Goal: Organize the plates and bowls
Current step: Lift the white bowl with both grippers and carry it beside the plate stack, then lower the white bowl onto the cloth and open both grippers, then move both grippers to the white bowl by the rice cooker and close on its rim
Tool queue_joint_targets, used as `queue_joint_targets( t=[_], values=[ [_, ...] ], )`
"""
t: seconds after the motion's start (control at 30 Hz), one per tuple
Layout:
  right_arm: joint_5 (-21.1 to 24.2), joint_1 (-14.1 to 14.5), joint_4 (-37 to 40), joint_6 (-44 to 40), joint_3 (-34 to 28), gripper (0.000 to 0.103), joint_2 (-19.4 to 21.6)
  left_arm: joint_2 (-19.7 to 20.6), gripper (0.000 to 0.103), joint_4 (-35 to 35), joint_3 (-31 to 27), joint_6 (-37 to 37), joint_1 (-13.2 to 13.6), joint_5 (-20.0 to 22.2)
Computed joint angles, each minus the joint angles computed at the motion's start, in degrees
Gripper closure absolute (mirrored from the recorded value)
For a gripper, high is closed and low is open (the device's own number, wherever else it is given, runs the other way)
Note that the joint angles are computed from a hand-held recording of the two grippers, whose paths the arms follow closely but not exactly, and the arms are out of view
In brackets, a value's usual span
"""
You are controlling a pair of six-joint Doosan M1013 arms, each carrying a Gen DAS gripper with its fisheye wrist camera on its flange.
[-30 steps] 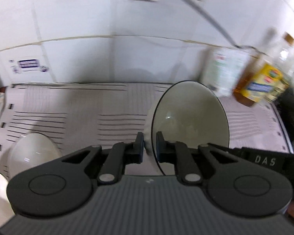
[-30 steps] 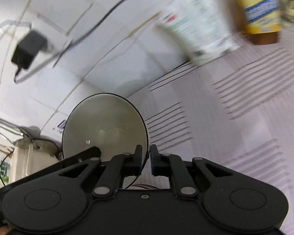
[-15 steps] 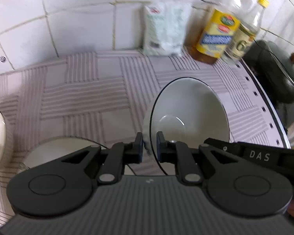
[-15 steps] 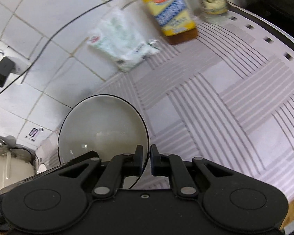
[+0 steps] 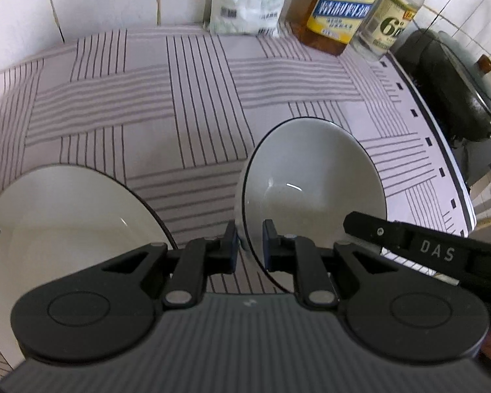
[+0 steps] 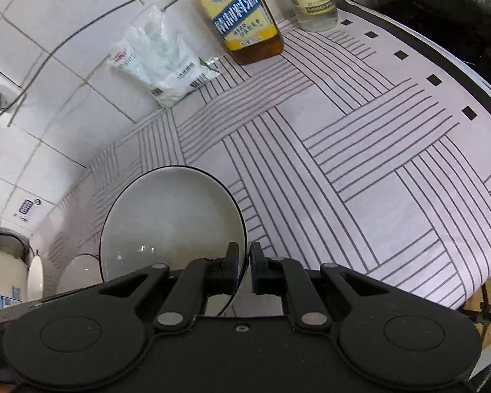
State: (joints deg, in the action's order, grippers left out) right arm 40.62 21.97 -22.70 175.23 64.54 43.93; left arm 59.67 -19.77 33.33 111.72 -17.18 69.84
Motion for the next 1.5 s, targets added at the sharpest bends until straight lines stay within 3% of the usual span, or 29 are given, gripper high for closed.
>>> queue_joint_targets(
  t=[0.3, 0.73, 0.87, 0.97, 1.13, 1.2, 1.3, 1.5],
  values=[
    [6.9, 0.4, -1.3, -3.1, -3.9, 0.089, 1.8, 1.5, 0.089, -1.1, -2.0, -2.2, 0.0, 4.0],
    [9.7, 0.3, 0.5, -6.3, -5.2, 0.089, 2.7, 2.1, 0.086, -1.1, -1.9, -3.1, -0.1, 5.1],
    [9.2, 0.3, -0.4, -7.4, -4.9, 0.088, 2.6, 1.5, 0.075, 0.0, -1.2, -2.4, -0.3, 5.1],
    [8.6, 0.7, -2.4, -8.0, -4.2, 0.070, 1.7, -1.4, 0.058, 0.7, 3.4, 0.5, -0.3, 0.3],
    [8.9, 1.4, -3.0, -10.6, -3.5, 0.058, 0.1, -3.5, 0.052, -0.8, 5.4, 2.5, 0.6, -0.3],
    [8.9, 1.8, -3.3, -12.0, -3.1, 0.047, -0.5, -4.8, 0.047, -0.5, 7.0, 4.4, 0.8, -1.8],
    [10.2, 2.7, -4.1, -13.7, -3.4, 0.039, -1.0, -7.2, 0.041, 1.0, 10.5, 7.0, 1.0, -5.9],
    [10.4, 3.9, -3.3, -18.6, -3.8, 0.029, -2.0, -10.2, 0.035, 1.0, 13.8, 10.5, 2.5, -7.9]
  ],
)
